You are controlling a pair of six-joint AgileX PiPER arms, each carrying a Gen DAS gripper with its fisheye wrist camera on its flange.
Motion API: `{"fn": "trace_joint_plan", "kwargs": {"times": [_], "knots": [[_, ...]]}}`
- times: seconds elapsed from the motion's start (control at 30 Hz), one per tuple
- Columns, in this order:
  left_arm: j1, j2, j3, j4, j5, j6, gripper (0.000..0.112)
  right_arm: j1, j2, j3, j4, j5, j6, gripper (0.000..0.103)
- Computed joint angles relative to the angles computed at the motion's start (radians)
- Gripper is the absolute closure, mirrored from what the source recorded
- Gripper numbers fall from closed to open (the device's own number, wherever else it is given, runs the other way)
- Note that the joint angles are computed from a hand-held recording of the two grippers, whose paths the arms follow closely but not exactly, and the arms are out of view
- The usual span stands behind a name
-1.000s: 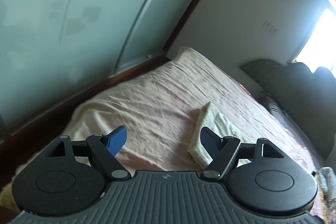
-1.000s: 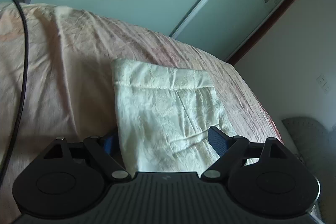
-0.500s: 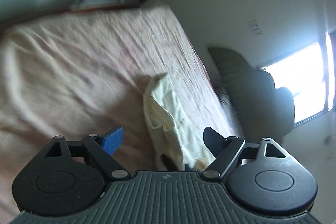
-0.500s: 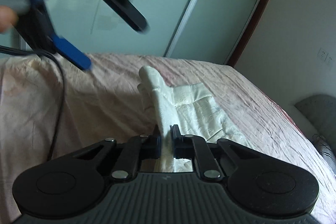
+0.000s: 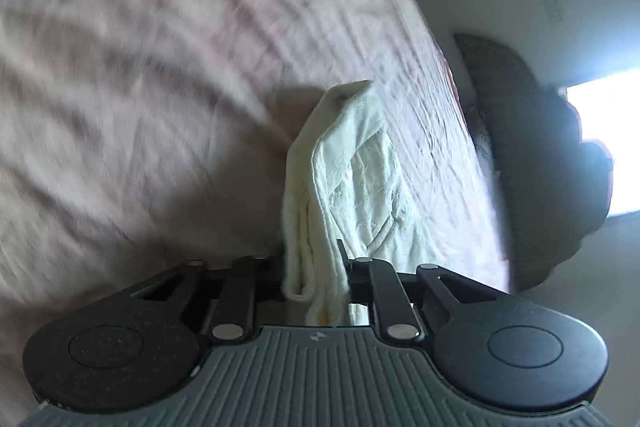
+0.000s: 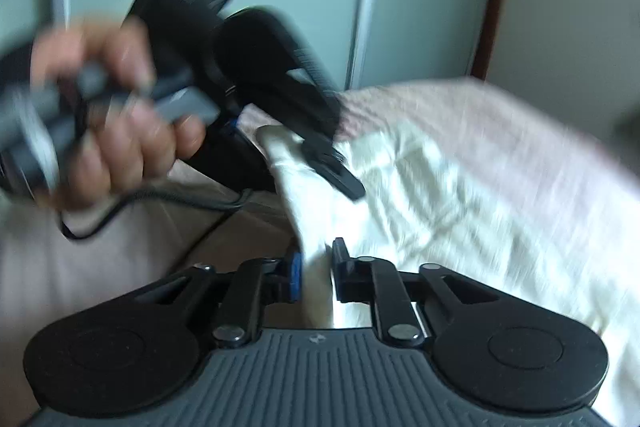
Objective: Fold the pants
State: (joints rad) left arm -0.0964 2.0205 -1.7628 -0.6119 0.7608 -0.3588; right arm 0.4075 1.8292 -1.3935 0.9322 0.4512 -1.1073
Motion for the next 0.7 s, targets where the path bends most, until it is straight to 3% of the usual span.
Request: {"fn": "trace_joint_plan", "kwargs": {"times": [0.03,0.1,0.17,0.23,0.33,0.43,0.57,0.7], "knots": [[-0.02,0.0,-0.014,0.063,-0.005,-0.006,0.097,-0.059,0.008,-0.016,0.095,0.1,-0.015,0.082],[-0.078,-0.019,-0.033,0.236,-0.026,-0.047,0.098,-0.198,0.055,-0.061,0.269,0.3,0.066,0.065],[-0.153,-0.042,-0.034,0.419,-0.06,-0.097,0.099,-0.313,0.126,-0.118,0.372,0.429,0.247,0.01],[-0.236,-0.067,-0.023,0.584,-0.095,-0.144,0.099,-0.395,0.202,-0.181,0.436,0.524,0.4,0.008],[-0.366,-0.08,-0.026,0.798,-0.125,-0.179,0.099,-0.477,0.304,-0.246,0.567,0.685,0.492,0.008],[-0.451,-0.069,-0.032,0.893,-0.133,-0.165,0.099,-0.51,0.351,-0.28,0.629,0.732,0.515,0.008],[-0.472,-0.008,-0.089,0.776,-0.127,-0.049,0.091,-0.515,0.336,-0.269,0.581,0.678,0.533,0.007],[-0.472,-0.017,-0.055,0.585,-0.169,0.11,0.077,-0.532,0.345,-0.242,0.604,0.695,0.501,0.008]]}}
